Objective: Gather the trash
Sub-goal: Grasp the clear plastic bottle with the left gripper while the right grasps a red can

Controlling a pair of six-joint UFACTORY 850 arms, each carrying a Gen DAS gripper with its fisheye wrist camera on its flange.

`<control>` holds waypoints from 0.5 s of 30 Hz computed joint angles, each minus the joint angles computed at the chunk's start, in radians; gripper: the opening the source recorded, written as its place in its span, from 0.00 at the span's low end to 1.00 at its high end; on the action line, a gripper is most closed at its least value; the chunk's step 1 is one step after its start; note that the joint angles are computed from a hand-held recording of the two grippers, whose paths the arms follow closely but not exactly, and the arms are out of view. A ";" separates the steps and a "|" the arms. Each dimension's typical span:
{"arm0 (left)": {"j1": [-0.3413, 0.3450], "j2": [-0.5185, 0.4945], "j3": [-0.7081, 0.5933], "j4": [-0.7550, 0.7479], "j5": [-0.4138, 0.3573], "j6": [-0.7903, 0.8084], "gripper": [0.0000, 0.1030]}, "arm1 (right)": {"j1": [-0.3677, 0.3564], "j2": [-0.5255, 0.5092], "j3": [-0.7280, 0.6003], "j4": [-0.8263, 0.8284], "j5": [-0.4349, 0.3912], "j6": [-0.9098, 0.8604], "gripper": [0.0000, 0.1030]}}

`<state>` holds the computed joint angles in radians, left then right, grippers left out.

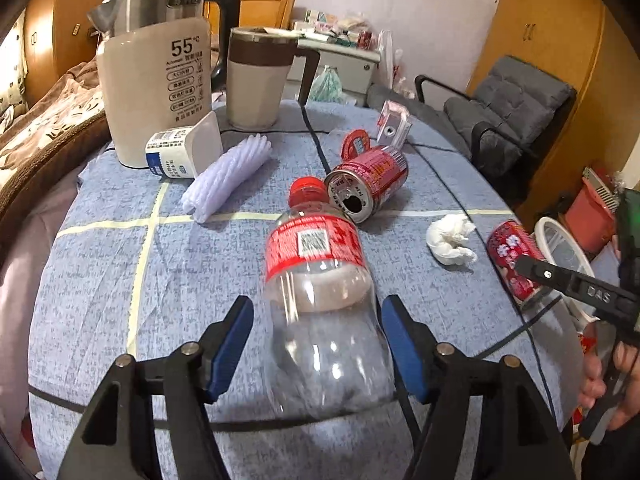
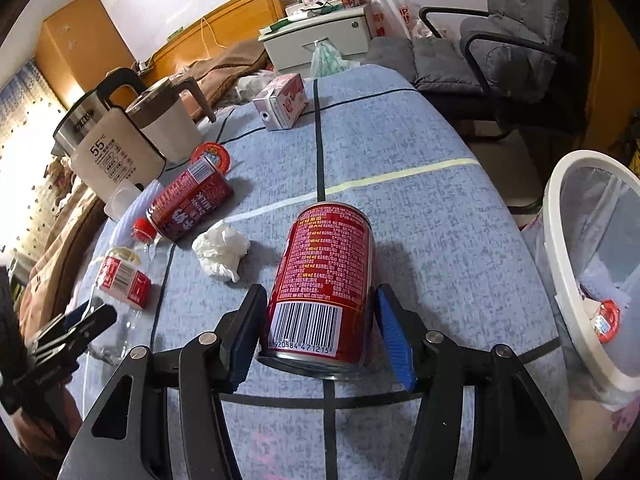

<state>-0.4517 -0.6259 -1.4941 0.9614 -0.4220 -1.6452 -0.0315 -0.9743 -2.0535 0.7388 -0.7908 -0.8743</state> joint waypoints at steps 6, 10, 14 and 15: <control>0.026 -0.061 -0.071 -0.211 0.001 0.175 0.68 | 0.005 -0.020 -0.028 -0.031 -0.015 0.028 0.55; 0.018 -0.065 -0.063 -0.132 0.019 0.101 0.62 | -0.001 -0.031 -0.042 -0.013 -0.028 0.021 0.55; -0.004 -0.046 -0.031 0.037 0.020 -0.047 0.61 | -0.007 -0.024 -0.026 0.016 -0.023 -0.007 0.54; -0.009 -0.038 -0.020 0.079 0.016 -0.089 0.61 | -0.008 -0.018 -0.015 0.027 -0.021 -0.016 0.54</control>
<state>-0.4610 -0.6640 -1.5144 1.0400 -0.4060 -1.7339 -0.0400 -0.9925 -2.0689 0.7654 -0.8116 -0.8908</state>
